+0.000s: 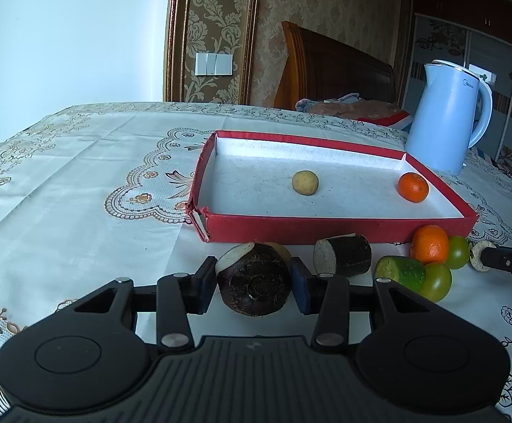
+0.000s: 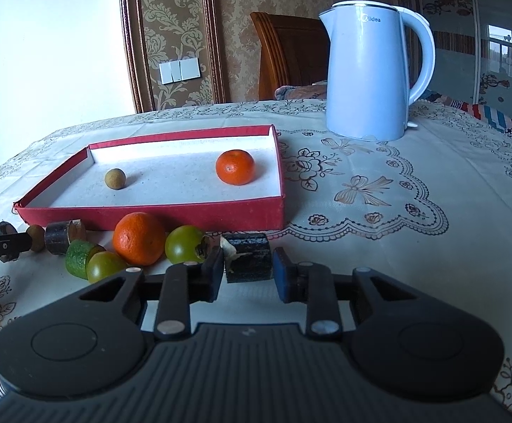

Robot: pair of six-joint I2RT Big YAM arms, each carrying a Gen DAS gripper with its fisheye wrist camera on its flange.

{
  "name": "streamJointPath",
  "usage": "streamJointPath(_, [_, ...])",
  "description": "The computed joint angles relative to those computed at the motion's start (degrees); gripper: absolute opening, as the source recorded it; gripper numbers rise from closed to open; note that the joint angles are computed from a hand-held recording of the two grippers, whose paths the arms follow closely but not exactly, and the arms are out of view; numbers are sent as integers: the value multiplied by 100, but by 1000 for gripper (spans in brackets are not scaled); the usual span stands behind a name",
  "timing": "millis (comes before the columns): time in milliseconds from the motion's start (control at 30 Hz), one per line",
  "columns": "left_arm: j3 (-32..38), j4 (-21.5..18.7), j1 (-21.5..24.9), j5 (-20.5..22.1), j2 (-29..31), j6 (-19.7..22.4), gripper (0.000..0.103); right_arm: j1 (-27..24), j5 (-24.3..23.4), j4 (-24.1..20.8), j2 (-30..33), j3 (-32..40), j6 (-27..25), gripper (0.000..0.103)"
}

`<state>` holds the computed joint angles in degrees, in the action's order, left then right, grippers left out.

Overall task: Organize fruits
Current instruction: 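Carry the radish and the black slice over the red tray with both grippers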

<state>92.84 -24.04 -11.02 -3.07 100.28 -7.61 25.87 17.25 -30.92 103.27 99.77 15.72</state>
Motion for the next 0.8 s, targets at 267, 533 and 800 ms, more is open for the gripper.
streamJointPath(267, [130,-192,-47,-71,39,139,43,12,132,86,-67,-72,-141,27])
streamJointPath(533, [382,-402,-6,144,85,19,43,-17,220,161,-109,-41,-299,27])
streamJointPath(800, [988,-568,-116,145,350,179,43,-47,339,181,138,549,-611,27])
